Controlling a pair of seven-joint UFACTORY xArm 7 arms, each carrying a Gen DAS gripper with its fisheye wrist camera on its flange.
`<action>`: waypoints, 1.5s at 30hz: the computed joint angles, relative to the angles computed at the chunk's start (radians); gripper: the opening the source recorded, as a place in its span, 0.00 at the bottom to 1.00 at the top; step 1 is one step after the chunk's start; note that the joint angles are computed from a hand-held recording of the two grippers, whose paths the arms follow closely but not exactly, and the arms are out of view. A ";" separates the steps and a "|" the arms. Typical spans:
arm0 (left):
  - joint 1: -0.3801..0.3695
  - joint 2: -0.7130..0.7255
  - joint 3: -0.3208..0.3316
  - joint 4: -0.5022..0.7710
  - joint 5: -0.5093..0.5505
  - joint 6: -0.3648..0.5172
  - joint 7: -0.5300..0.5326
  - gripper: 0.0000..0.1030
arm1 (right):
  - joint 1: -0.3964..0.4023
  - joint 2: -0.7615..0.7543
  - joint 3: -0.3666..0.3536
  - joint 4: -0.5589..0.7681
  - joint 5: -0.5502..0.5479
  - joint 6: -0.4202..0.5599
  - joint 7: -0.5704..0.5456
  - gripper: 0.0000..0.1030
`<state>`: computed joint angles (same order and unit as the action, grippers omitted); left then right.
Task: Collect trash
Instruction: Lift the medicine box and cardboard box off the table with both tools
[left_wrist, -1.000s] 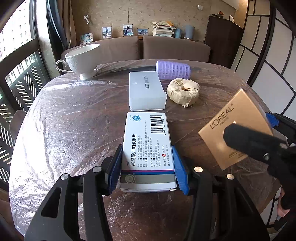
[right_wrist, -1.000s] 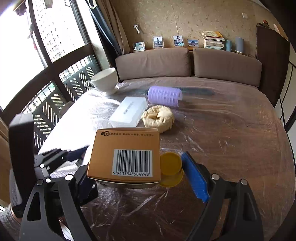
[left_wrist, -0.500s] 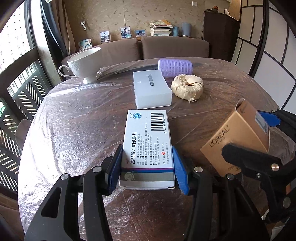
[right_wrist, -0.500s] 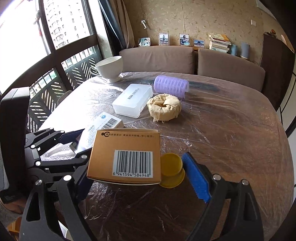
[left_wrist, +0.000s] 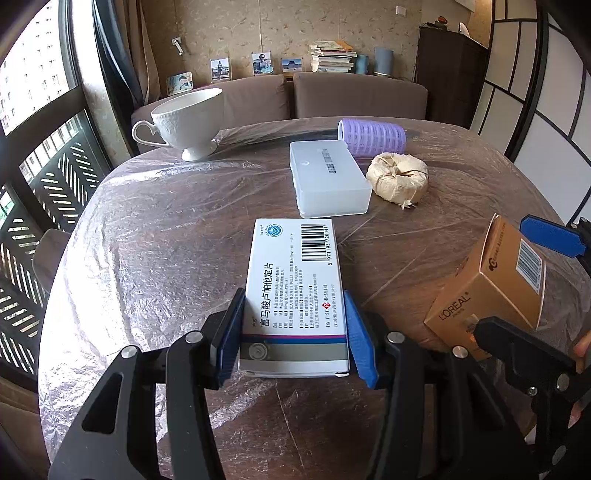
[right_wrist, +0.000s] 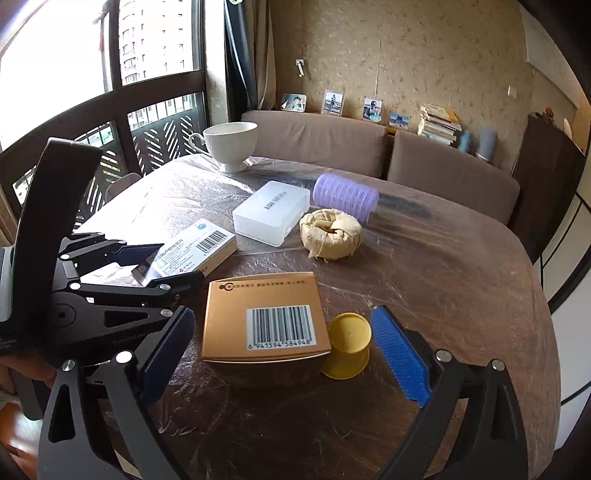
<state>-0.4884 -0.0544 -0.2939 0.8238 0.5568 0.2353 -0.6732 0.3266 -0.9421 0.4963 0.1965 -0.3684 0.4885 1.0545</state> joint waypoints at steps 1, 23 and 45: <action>0.000 -0.001 0.001 -0.001 -0.003 0.000 0.004 0.51 | -0.007 0.008 0.004 0.004 -0.005 -0.006 0.000 0.92; 0.009 0.005 0.014 -0.002 -0.066 -0.016 0.072 0.50 | -0.012 0.055 -0.026 0.010 -0.011 -0.093 -0.059 0.56; 0.008 -0.068 -0.007 -0.047 -0.181 -0.016 0.130 0.50 | 0.037 -0.099 -0.084 0.001 0.116 -0.019 -0.127 0.56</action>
